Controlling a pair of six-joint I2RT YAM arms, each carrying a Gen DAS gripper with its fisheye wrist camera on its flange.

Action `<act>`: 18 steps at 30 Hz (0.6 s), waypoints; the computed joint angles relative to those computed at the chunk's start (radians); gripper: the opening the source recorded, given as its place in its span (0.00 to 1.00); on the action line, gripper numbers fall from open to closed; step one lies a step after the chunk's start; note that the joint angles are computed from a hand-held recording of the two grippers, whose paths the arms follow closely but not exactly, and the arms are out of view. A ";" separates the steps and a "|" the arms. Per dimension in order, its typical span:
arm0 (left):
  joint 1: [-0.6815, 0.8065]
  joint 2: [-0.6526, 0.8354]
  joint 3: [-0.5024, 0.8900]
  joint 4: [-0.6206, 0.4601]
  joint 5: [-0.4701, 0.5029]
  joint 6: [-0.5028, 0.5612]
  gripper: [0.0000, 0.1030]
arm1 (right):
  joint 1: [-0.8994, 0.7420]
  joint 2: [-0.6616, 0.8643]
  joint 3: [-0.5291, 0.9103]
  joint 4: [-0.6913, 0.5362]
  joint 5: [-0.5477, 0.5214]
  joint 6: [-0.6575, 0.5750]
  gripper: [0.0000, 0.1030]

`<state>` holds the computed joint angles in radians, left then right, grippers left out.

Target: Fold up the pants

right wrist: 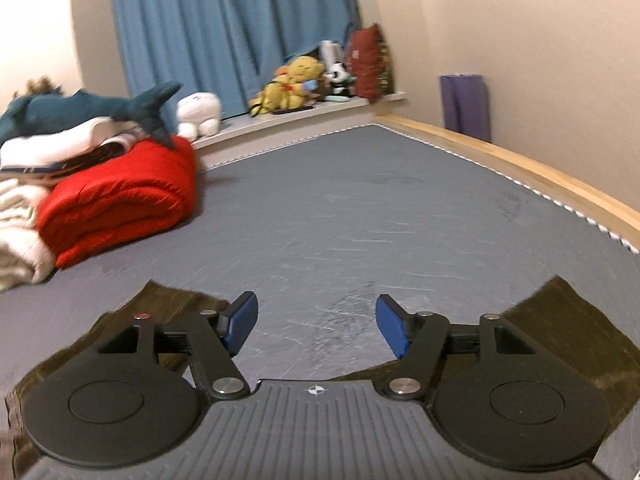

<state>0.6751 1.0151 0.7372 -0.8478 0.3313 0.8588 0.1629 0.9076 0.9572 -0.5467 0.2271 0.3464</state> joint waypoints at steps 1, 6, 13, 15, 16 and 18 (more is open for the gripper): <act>0.003 0.038 0.009 0.004 -0.001 -0.031 0.77 | 0.008 0.001 -0.001 -0.005 0.005 -0.015 0.69; 0.030 0.177 0.041 -0.053 0.065 -0.094 0.61 | 0.029 -0.011 -0.007 -0.027 0.020 -0.045 0.69; 0.052 -0.036 -0.044 -0.046 0.107 0.018 0.36 | 0.013 0.026 0.008 -0.014 0.030 -0.006 0.71; 0.115 -0.028 0.001 -0.114 0.150 0.105 0.35 | 0.014 0.044 0.016 -0.009 0.037 0.026 0.71; 0.155 -0.030 0.020 -0.143 0.170 0.160 0.35 | 0.018 0.057 0.022 -0.005 0.041 0.044 0.71; 0.224 0.009 0.062 -0.199 0.190 0.224 0.35 | 0.022 0.072 0.029 0.003 0.040 0.086 0.71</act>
<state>0.8993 1.0238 0.7988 -1.0473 0.5208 1.0832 0.1852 0.9799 0.9860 -0.5440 0.2672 0.4325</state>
